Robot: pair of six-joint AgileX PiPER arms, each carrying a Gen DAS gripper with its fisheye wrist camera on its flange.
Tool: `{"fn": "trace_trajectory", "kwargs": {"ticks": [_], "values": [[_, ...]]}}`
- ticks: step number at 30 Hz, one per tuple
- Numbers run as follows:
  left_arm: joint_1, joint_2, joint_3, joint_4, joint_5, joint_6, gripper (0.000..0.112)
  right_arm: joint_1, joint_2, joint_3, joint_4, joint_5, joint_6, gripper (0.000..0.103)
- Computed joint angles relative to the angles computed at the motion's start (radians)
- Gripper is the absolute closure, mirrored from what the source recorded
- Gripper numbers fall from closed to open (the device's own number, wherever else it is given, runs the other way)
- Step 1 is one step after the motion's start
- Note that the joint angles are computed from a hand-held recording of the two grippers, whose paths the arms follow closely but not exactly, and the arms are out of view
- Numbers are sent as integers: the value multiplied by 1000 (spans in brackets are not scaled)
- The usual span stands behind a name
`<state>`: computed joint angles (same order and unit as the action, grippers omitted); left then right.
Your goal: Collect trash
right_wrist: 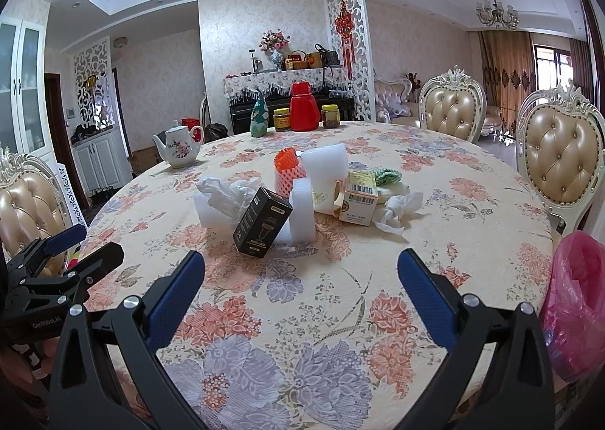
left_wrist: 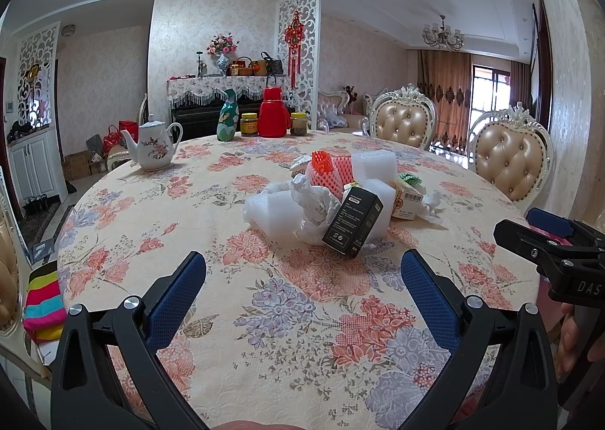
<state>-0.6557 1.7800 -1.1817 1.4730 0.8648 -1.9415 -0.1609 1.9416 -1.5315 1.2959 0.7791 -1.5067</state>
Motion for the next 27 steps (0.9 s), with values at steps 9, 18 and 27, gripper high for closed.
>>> {"fn": "trace_trajectory", "kwargs": {"ticks": [9,18,27], "values": [[1,-1,0,0,-1,0,16,4,-5,13,12,-1,-1,4],[23,-39,37,12,26,-5,16,26,30,-21,17,-9,55,4],[179,-41,74,19,-100,-4,16,178,196,-282,-230,-57,396,4]]}}
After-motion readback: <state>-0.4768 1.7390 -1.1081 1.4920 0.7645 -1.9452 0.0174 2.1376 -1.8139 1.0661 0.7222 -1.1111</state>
